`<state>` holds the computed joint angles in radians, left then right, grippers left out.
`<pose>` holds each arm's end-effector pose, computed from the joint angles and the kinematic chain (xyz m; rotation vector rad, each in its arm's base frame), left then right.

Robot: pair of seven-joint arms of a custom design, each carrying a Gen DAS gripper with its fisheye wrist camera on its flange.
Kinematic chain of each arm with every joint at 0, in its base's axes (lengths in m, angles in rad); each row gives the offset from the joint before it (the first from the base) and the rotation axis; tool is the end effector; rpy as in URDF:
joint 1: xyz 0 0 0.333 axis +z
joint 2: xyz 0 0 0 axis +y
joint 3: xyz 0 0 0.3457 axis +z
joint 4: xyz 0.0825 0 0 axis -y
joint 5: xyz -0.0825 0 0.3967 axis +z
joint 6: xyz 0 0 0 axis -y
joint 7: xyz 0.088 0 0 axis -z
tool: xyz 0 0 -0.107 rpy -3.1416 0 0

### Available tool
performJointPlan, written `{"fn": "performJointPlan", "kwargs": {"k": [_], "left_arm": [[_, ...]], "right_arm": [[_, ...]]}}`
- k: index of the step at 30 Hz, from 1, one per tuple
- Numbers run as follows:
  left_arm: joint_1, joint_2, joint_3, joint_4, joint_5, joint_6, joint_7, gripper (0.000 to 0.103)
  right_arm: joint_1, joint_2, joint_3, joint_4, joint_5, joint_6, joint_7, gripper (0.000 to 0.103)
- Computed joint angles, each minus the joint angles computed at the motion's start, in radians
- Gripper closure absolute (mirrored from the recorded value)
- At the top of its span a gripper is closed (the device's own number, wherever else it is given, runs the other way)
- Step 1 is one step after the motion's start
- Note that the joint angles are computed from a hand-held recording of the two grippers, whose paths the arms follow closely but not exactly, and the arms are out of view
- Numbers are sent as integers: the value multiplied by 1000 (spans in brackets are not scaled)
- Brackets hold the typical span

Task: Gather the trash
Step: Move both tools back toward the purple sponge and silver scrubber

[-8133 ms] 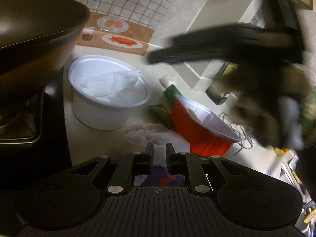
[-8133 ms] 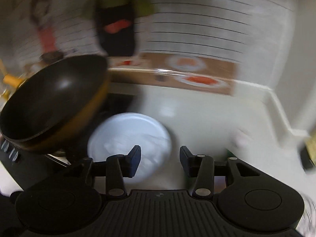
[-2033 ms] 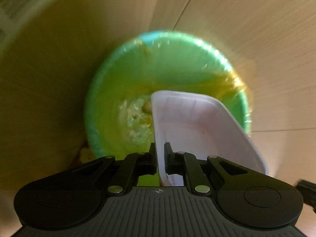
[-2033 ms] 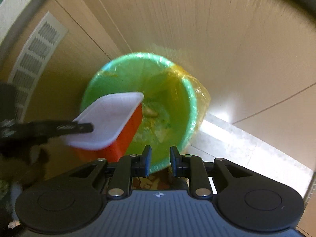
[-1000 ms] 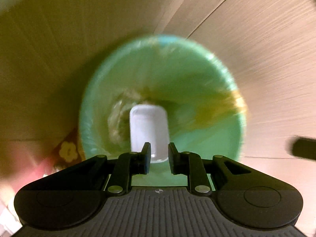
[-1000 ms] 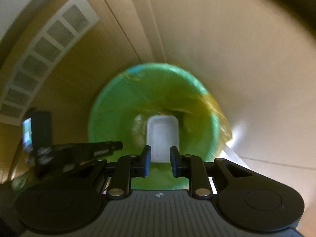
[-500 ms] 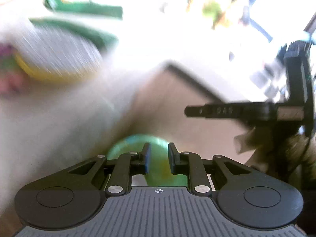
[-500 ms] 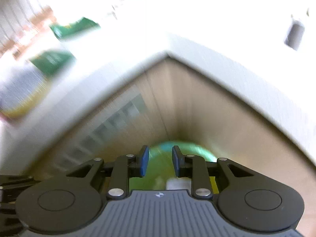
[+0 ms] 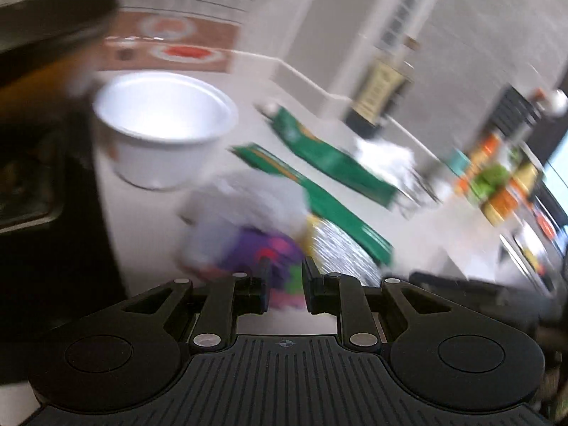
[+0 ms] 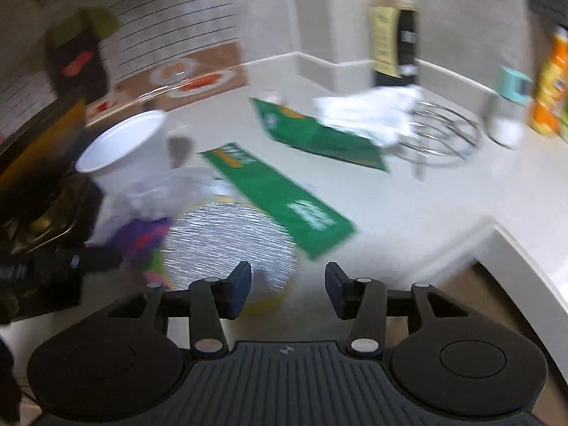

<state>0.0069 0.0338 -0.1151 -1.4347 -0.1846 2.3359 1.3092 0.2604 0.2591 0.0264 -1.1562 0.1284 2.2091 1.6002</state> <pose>0.6150 -0.0679 0.7966 -2.0132 1.6101 -1.1280 0.6572 0.1945 0.7770 -1.8602 1.4896 -0.4496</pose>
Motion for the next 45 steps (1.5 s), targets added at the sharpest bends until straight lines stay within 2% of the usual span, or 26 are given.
{"fn": "performJointPlan", "kwargs": {"k": [5, 8, 9, 12, 14, 16, 24, 30, 33, 37, 45], "left_arm": [[21, 40, 14, 56, 40, 20, -62, 82], [26, 66, 4, 90, 44, -10, -41, 82], [31, 68, 3, 94, 42, -26, -20, 82], [31, 73, -1, 91, 62, -52, 10, 82], [32, 77, -3, 91, 66, -83, 23, 82], [34, 67, -5, 67, 61, -53, 53, 82], [33, 71, -9, 74, 54, -66, 113, 82], [31, 9, -1, 3, 36, -71, 188, 82], [31, -17, 11, -26, 37, -88, 164, 82], [39, -27, 27, -33, -21, -102, 130, 82], [43, -4, 27, 2, -50, -103, 106, 82]], "right_arm": [[36, 92, 17, 152, -19, -57, -48, 56], [49, 124, 13, 204, -25, -71, -62, 55], [49, 135, 13, 221, -21, -77, -66, 51], [51, 183, 10, 292, -9, -130, -55, 48], [49, 183, 7, 287, -2, -133, -46, 47], [51, 181, 2, 280, -8, -131, -37, 46], [59, 154, -27, 217, -76, -120, 34, 46], [70, 155, -30, 203, -117, -91, 47, 45], [81, 155, -34, 205, -142, -74, 63, 45], [67, 130, -5, 173, -96, -29, 12, 45], [71, 127, 24, 177, -19, -83, -37, 54]]}}
